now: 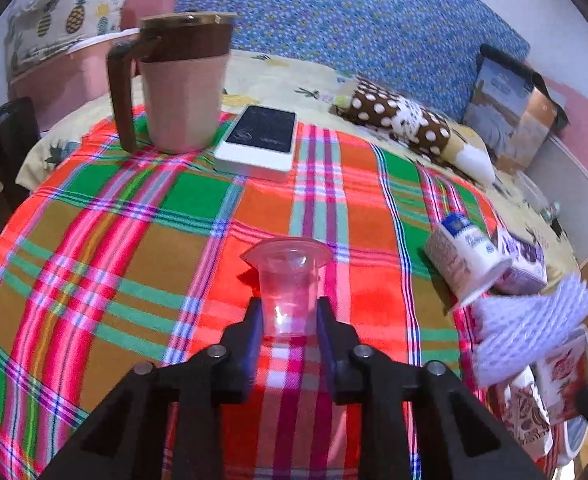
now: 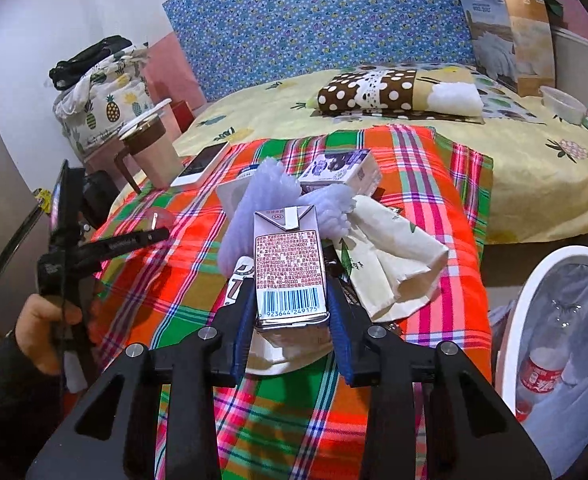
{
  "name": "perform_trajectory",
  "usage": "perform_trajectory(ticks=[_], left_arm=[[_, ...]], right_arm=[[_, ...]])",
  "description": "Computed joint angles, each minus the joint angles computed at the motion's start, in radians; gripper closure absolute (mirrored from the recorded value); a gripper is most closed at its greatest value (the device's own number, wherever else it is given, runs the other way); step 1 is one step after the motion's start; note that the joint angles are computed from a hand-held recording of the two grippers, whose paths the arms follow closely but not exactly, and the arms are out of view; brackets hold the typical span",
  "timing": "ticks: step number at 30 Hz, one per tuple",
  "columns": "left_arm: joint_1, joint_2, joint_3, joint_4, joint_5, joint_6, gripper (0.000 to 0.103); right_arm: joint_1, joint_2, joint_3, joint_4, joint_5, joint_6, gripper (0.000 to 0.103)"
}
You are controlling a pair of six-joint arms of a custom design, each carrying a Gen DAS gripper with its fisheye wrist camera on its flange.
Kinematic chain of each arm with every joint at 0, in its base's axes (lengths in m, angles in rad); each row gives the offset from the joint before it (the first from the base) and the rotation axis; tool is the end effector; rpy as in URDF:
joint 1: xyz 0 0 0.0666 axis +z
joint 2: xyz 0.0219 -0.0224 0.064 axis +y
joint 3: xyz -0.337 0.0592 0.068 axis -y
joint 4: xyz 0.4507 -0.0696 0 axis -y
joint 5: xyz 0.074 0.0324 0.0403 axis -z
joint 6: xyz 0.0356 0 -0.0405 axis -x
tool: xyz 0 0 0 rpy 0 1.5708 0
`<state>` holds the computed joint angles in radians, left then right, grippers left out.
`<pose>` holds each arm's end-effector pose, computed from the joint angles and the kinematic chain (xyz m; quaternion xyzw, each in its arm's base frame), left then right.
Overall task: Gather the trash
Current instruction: 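Grasp the clear plastic cup with the left tool while the right tool grasps the juice carton, then carry the clear cup and juice carton over the white bin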
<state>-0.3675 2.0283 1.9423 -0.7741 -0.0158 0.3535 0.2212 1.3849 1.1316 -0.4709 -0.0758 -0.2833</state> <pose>0.7020 -0.2701 0.2810 0.0038 0.9375 -0.1158 0.3282 0.5309 0.1217 0.2887 0.0127 0.9111 0.1359 0.3889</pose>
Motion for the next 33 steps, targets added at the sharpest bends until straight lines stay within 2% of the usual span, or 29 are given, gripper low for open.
perform_trajectory(ticks=[7, 12, 22, 33], left_arm=[[-0.017, -0.088, -0.115, 0.072, 0.039, -0.054, 0.078], [-0.041, -0.19, -0.24, 0.123, 0.065, -0.075, 0.078], [-0.104, -0.353, -0.424, 0.171, 0.104, -0.103, 0.078], [-0.188, -0.487, -0.547, 0.207, 0.134, -0.123, 0.078]], right_arm=[[-0.003, -0.039, -0.033, 0.004, 0.017, -0.015, 0.066], [0.001, -0.081, -0.067, 0.006, 0.038, -0.028, 0.066], [0.016, -0.167, -0.14, 0.001, 0.08, -0.059, 0.066], [0.029, -0.261, -0.218, -0.001, 0.141, -0.083, 0.066]])
